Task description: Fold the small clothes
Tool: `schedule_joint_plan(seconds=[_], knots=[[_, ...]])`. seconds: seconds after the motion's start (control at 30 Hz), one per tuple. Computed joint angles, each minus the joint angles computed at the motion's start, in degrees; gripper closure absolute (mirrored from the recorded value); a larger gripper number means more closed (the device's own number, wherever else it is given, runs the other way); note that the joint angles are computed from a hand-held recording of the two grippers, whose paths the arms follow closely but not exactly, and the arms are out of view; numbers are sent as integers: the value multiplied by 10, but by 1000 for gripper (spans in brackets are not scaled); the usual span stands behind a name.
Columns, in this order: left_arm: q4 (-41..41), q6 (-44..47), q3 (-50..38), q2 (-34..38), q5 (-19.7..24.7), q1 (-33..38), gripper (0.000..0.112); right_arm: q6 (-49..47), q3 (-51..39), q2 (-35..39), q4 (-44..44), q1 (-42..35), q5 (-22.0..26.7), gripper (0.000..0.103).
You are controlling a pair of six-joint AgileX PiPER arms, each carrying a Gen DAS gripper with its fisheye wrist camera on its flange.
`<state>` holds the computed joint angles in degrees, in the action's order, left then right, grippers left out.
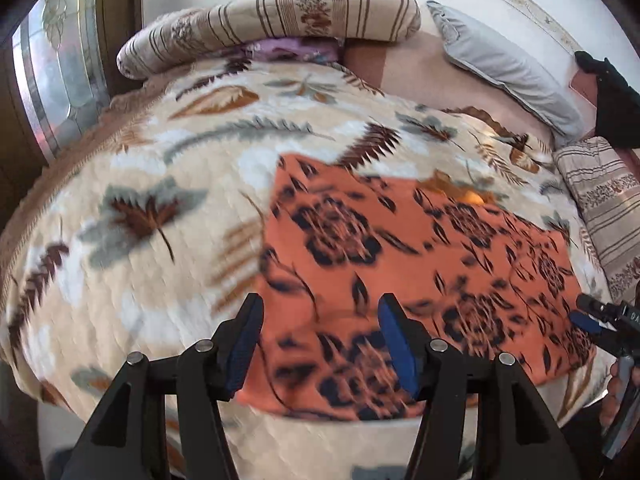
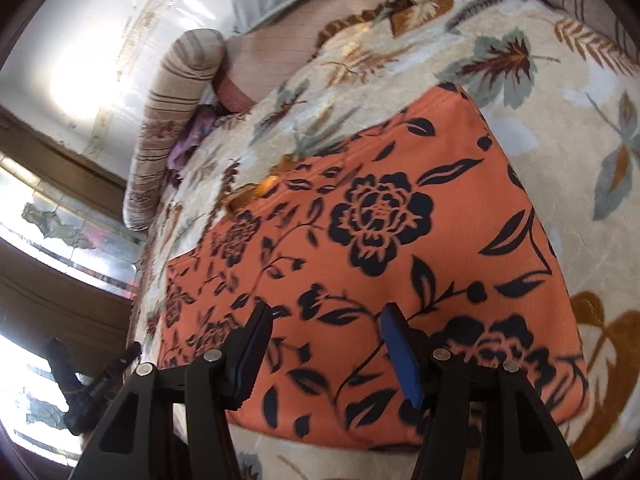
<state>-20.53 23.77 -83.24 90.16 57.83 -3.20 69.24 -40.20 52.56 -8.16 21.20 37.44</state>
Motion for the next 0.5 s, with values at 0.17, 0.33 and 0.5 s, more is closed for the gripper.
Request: schedule_joint_plan(seconds=[0.17,0.33,0.5], knots=[[49,-21,87,-16,-42,-40,52,168,25,-38,-102,109,51,33],[85,-23,107,-25,-70,-56,52,295,61,-86,-152,168,97,34],[53,3,113,-26,-63,-34,52,366,60,-96,-195,234,165,34]])
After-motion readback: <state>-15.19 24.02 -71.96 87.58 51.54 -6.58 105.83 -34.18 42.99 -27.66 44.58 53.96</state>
